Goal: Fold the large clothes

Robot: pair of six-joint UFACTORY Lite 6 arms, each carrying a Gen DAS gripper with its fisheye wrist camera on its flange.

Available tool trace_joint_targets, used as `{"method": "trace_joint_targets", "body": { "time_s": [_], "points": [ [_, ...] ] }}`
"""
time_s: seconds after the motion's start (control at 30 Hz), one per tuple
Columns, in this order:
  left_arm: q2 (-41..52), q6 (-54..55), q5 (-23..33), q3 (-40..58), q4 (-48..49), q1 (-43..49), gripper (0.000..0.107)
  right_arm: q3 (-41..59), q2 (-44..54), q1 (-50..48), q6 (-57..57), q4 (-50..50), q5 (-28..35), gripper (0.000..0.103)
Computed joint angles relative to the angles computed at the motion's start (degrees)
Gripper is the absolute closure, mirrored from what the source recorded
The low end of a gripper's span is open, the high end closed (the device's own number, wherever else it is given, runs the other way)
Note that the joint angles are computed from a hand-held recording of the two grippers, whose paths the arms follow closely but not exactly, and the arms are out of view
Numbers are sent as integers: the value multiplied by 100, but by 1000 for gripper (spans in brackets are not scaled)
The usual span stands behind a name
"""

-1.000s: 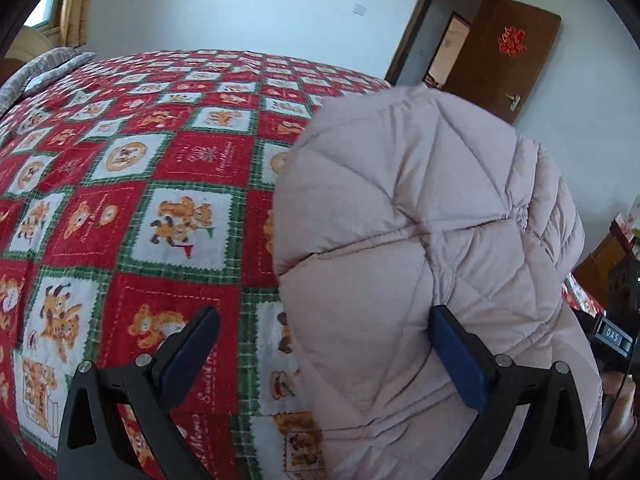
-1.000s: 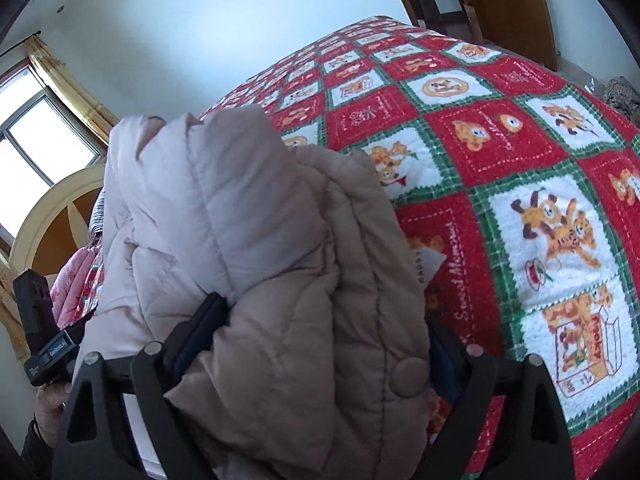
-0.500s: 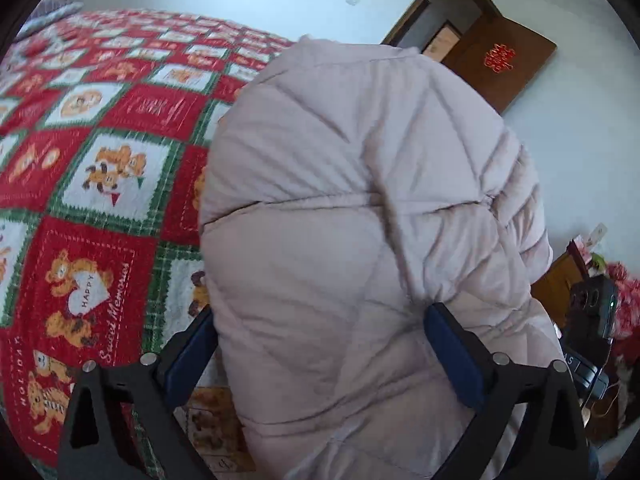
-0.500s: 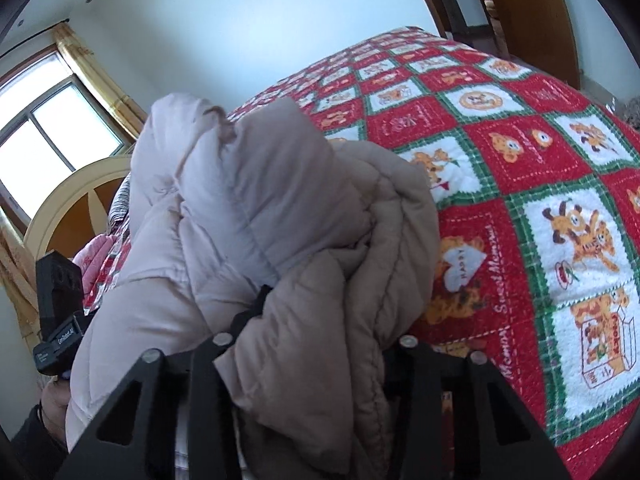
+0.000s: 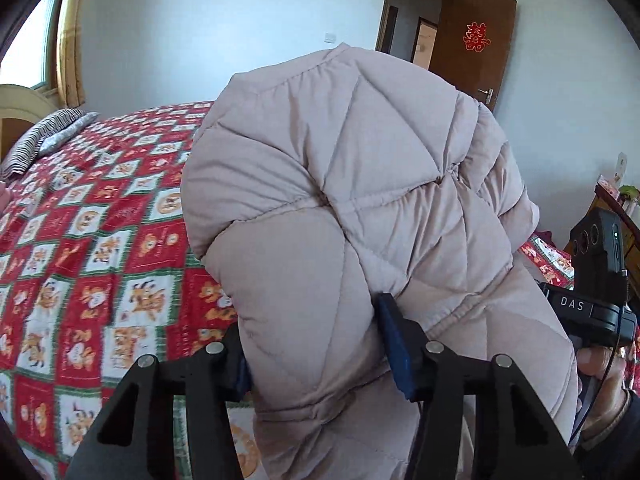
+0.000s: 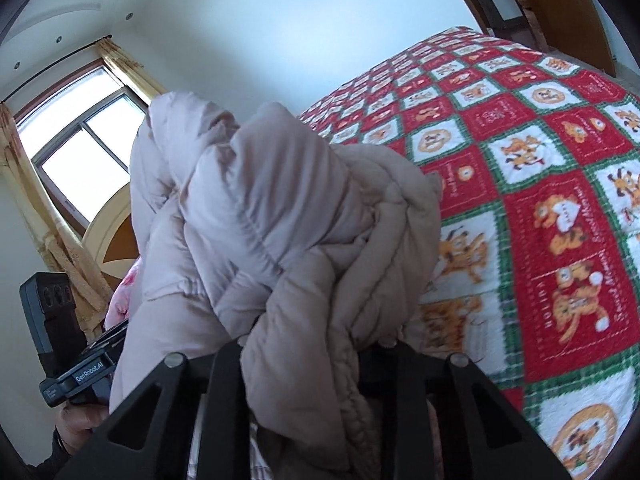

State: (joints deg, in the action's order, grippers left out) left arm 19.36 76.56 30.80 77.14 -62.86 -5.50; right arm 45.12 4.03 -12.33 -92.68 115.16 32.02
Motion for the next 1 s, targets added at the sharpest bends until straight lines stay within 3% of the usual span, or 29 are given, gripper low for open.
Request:
{"method": "trace_joint_targets", "body": {
  "time_s": [0.37,0.7,1.0],
  "points": [
    [-666,559,586,-594,105,1719,52,1039,737,2027,-322,915,-842,76],
    [-490,960,1126,-317,171,2981,52,2241,1653,3171,101,755,-1236,76],
    [-72,1188,1434,164,282,3857,52,3520,2645,3812,1080,-137,-1414,76]
  ]
}}
